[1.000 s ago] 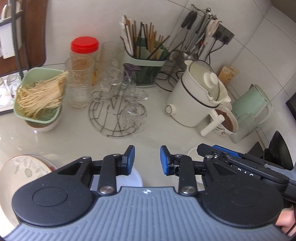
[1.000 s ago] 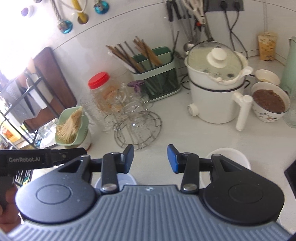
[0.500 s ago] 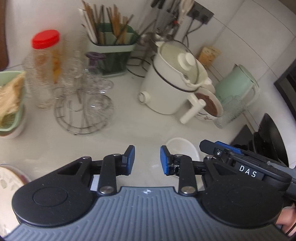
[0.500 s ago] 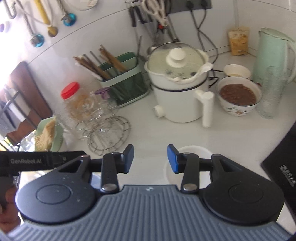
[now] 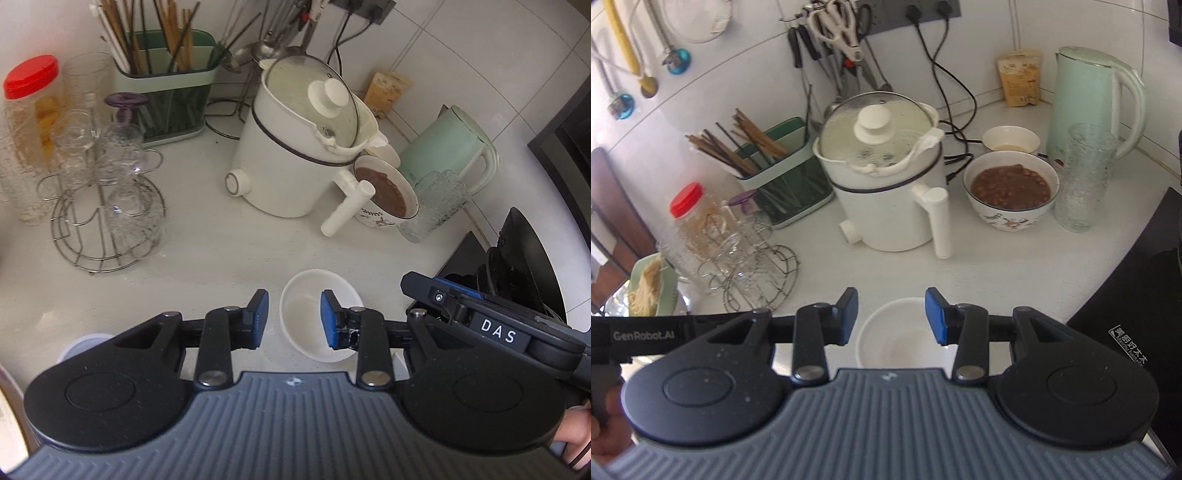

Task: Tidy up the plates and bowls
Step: 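Move both open grippers toward the white ceramic bowl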

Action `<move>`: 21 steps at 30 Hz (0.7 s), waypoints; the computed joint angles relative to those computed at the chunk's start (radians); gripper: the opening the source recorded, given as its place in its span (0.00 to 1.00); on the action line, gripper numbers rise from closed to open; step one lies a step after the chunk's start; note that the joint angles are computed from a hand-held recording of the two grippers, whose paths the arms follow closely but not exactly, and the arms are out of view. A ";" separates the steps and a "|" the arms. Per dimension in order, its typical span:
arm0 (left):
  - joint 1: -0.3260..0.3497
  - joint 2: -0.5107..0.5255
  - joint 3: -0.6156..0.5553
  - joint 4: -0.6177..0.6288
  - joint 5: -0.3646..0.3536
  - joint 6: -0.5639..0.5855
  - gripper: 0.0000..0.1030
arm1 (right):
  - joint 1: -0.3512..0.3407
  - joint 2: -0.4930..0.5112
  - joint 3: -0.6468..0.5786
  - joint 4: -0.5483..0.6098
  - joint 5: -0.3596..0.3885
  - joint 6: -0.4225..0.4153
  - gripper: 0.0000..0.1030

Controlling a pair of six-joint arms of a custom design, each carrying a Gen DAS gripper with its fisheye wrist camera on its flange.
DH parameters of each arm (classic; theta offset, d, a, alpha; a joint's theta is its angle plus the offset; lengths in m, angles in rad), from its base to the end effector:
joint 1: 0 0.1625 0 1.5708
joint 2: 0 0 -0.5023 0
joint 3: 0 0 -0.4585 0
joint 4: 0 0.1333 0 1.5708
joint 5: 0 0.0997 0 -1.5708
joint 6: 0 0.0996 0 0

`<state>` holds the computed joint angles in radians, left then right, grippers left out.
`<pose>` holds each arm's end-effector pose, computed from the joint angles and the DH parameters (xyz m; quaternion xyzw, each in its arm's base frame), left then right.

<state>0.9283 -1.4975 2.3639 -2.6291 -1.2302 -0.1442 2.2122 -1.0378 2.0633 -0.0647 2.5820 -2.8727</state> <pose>-0.1360 -0.4597 0.2409 0.2262 0.9547 -0.1519 0.1196 0.3034 -0.3246 0.1027 0.0116 -0.8470 0.4391 0.2995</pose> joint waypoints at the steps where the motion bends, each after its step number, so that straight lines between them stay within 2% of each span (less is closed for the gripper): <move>1: 0.001 0.011 -0.002 -0.005 -0.002 0.001 0.35 | -0.006 -0.005 0.004 -0.004 0.001 -0.003 0.42; 6: 0.011 0.059 -0.014 -0.025 -0.011 0.010 0.35 | -0.037 -0.028 0.028 -0.032 0.004 -0.014 0.42; 16: 0.029 0.151 -0.042 -0.052 -0.012 0.033 0.36 | -0.097 -0.071 0.065 -0.075 -0.045 -0.031 0.42; 21: 0.028 0.211 -0.058 -0.051 0.025 0.092 0.38 | -0.141 -0.085 0.072 -0.089 -0.072 -0.048 0.42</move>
